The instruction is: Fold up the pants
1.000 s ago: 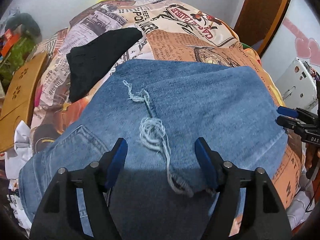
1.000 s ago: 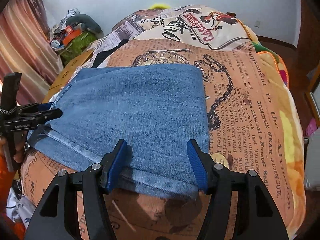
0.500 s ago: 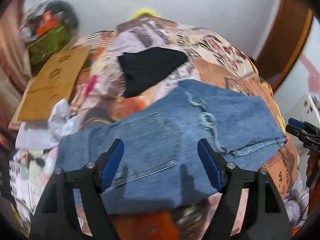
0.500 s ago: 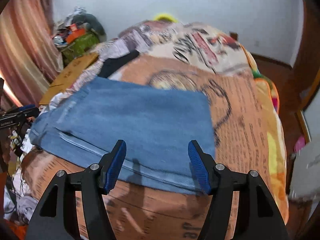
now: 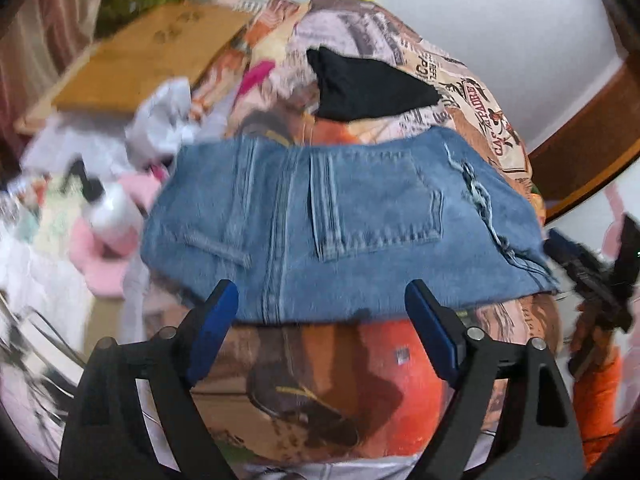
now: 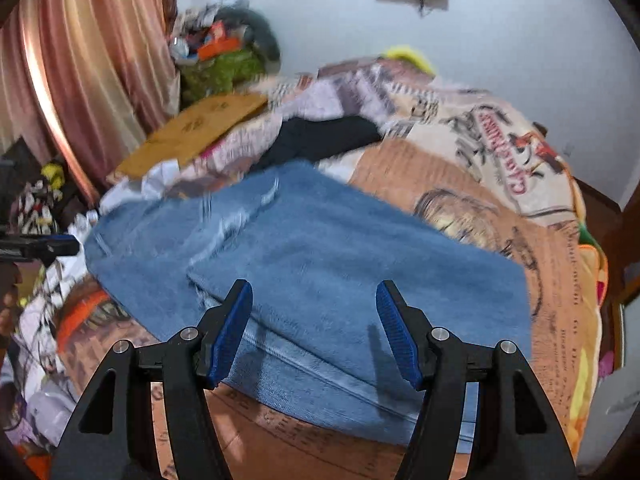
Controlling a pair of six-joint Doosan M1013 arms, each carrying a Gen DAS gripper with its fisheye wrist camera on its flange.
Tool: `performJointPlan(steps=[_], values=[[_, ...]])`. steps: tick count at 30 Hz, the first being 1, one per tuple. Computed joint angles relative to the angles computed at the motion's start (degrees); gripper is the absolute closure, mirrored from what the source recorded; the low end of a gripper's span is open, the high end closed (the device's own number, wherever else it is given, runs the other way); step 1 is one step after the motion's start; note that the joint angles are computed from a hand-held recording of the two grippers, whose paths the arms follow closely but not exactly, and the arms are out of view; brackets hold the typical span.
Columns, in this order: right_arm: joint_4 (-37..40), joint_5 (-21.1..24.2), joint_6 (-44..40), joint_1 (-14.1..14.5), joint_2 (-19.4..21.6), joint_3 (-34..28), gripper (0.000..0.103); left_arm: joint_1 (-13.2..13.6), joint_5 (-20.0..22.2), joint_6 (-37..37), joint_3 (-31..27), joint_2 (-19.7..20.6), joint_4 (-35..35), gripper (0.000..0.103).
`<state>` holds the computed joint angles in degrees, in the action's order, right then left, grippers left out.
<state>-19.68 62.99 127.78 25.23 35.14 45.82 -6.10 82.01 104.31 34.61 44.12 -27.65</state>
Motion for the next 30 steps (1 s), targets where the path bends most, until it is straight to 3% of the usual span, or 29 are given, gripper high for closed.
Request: performJointPlan(steps=[3,6,14,18,25,30], values=[[3.9,3.9,-3.5,-0.5,1.8,-1.9,0.043,1.0,3.6,-3.3,-0.3,1.2,-4.9,0.017],[3.4,2.7,-3.4,-0.2,1.2,-0.2,0.043,1.8,6.5,-7.5,-0.2,2.4,-9.3,0.017],[5.0,1.0,-3.5,-0.5,0.5,1.0,0.042,2.5,4.0,-14.3,1.2,3.1,-13.6,0.015],[5.3,0.1,-3.1,-0.6,0.4,1.4,0.042,2.3,5.6,-17.1,-0.8,4.6,-14.9,0.001],[5.7,-1.4,-2.5,-0.7,0.0,2.4,0.041,2.2,6.7,-22.6,-3.6,6.6,-16.0,0.001],[6.2,-2.0,-2.5,-0.8,-0.2,2.7,0.04,1.9,7.7,-26.1,-9.5,10.3,-17.2,0.001]])
